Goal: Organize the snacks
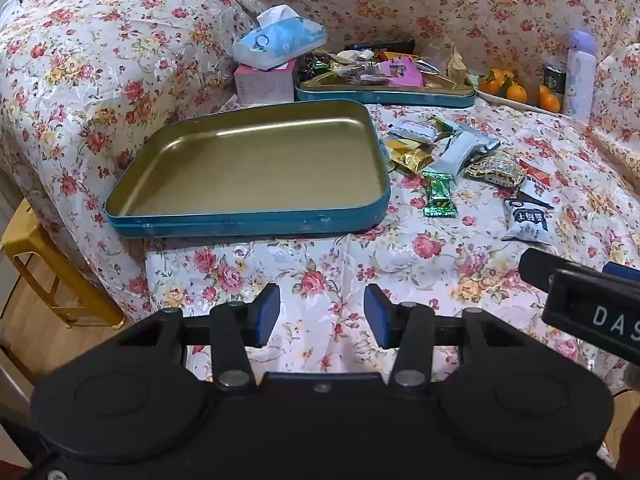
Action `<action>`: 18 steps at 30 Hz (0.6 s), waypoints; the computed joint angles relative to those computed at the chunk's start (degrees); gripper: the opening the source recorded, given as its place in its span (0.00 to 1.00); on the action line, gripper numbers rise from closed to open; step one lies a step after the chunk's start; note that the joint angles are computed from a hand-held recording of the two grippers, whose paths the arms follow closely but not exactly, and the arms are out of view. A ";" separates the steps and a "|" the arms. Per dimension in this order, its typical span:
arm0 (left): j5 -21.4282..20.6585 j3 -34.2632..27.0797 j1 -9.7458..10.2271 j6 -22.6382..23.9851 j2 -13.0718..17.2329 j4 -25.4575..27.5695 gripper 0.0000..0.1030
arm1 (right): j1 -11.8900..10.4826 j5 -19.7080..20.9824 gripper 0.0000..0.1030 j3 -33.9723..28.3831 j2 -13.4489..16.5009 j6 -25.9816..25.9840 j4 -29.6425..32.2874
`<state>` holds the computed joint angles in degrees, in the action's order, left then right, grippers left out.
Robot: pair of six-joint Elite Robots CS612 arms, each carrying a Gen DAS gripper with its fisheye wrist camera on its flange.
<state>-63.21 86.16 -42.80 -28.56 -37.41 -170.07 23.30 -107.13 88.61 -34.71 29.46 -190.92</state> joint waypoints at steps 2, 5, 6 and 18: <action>-0.26 0.11 0.04 -0.21 0.07 -0.94 0.53 | -0.01 0.02 0.88 0.03 -0.03 -0.06 0.01; -0.42 0.07 0.03 0.08 0.07 -0.89 0.53 | -0.01 0.05 0.88 0.00 -0.06 -0.12 0.18; -0.44 0.04 0.02 0.01 0.08 -0.77 0.53 | -0.01 0.08 0.88 -0.02 -0.07 -0.12 0.23; -1.03 0.12 0.10 -0.09 0.06 -0.93 0.53 | 0.24 0.11 0.88 0.13 -0.04 0.77 -0.25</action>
<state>-64.24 86.28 -42.70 -28.64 -37.34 -171.00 23.54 -107.02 88.74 -34.76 30.23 -191.17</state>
